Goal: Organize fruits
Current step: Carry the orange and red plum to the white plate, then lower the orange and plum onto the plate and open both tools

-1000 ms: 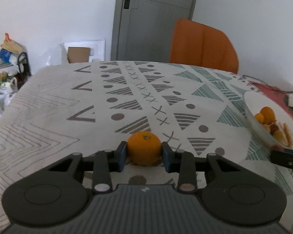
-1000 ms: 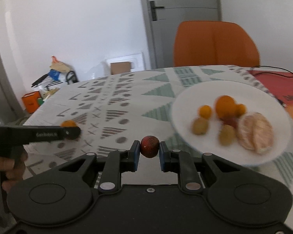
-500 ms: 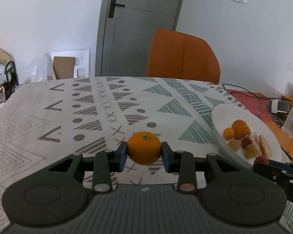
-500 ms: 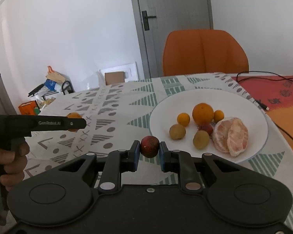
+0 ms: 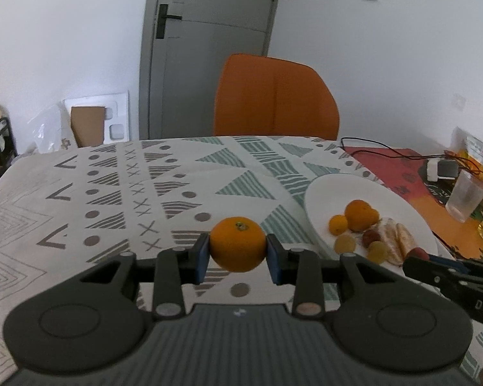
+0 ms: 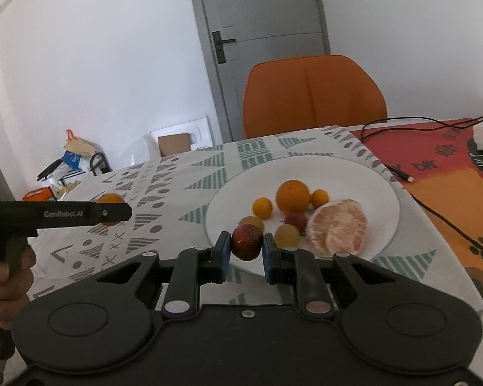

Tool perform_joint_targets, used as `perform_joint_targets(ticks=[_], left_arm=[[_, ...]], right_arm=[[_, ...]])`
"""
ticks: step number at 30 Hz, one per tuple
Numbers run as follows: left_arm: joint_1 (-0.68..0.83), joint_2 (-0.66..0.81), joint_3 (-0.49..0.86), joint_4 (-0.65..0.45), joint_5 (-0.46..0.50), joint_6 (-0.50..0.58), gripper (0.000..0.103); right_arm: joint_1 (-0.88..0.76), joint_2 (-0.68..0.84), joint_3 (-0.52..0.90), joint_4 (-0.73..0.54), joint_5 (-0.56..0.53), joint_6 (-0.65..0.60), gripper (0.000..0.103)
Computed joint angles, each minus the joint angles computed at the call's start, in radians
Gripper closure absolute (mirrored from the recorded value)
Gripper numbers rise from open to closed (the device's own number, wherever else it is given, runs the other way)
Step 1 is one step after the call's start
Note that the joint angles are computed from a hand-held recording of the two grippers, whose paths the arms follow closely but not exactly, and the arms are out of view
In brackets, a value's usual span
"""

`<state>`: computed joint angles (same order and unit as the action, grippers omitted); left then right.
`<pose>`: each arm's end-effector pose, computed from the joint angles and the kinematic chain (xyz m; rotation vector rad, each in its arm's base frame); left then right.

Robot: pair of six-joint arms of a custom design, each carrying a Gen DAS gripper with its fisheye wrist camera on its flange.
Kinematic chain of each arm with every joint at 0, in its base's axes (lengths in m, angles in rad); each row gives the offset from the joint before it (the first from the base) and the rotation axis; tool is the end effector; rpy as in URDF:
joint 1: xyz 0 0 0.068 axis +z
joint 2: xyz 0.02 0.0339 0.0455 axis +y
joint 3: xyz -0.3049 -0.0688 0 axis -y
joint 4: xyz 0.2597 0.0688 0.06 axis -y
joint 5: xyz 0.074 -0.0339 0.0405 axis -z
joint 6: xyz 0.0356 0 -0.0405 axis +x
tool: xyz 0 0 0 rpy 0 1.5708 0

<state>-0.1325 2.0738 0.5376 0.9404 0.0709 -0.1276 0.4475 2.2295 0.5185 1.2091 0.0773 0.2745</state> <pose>0.3234 -0.0456 0.0617 0.0462 2.1732 -0.2258 0.2949 0.1385 0.0364 -0.1329 2.0869 0.3614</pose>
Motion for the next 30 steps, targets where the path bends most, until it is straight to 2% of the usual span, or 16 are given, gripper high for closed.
perform_joint_targets(ticks=[4, 8, 11, 16, 21, 30], left_arm=[[-0.033, -0.001, 0.018, -0.015, -0.016, 0.001, 0.068], [-0.066, 0.008, 0.048, -0.041, -0.03, 0.0, 0.068], [-0.093, 0.019, 0.071, -0.056, -0.039, -0.002, 0.068], [-0.133, 0.038, 0.113, -0.089, -0.047, -0.006, 0.068], [-0.157, 0.056, 0.15, -0.116, -0.05, -0.004, 0.068], [-0.195, 0.084, 0.21, -0.155, -0.038, -0.008, 0.068]], right_arm=[[-0.029, 0.021, -0.001, 0.029, -0.017, 0.008, 0.082], [-0.052, 0.046, -0.009, 0.09, -0.015, -0.003, 0.062], [-0.083, 0.053, -0.003, 0.078, -0.04, 0.004, 0.061], [-0.124, 0.071, -0.003, 0.088, -0.07, 0.02, 0.052], [-0.153, 0.086, 0.002, 0.093, -0.089, 0.032, 0.048], [-0.166, 0.101, 0.012, 0.102, -0.122, 0.025, 0.048]])
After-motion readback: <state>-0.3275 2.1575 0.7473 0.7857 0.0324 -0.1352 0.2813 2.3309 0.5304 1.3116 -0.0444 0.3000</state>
